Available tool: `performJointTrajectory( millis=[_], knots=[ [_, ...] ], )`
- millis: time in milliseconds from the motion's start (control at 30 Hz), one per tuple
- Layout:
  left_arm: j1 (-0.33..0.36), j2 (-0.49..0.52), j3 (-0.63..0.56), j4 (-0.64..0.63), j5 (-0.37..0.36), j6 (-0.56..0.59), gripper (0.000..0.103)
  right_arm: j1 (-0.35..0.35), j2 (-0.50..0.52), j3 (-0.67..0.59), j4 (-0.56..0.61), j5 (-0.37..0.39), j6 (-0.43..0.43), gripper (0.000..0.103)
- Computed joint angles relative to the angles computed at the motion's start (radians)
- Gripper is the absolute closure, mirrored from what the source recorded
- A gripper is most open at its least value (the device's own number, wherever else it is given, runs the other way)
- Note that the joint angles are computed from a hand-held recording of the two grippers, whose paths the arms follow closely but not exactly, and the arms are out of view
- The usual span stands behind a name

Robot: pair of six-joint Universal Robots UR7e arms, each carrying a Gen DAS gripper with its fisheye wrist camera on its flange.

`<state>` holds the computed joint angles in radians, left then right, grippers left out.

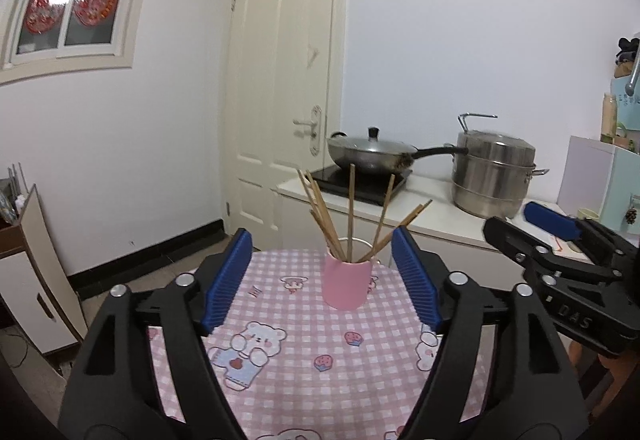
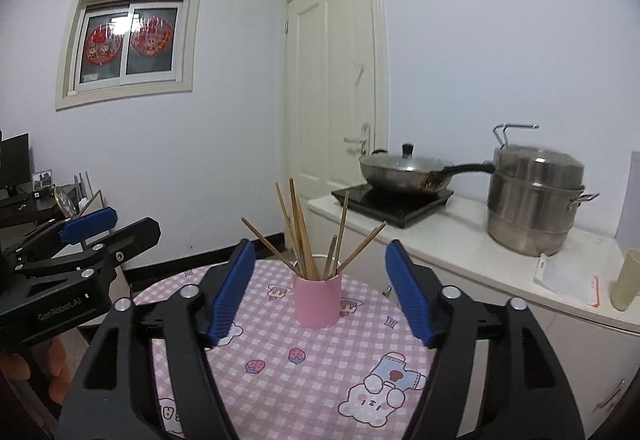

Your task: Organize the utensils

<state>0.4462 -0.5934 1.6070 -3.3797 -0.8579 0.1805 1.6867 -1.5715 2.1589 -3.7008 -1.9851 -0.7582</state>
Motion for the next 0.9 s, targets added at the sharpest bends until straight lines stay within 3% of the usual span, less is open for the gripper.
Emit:
performJointTrajectory(
  millis=[367, 900],
  knots=[
    [-0.045, -0.012, 0.076, -0.222, 0.072, 0.133, 0.015, 0.032, 0.014, 0.062, -0.177, -0.012, -0.055, 0.019],
    [-0.066, -0.052, 0.158, -0.343, 0.071, 0.133, 0.008, 0.058, 0.033, 0.107, -0.306, 0.004, -0.056, 0.009]
  ],
)
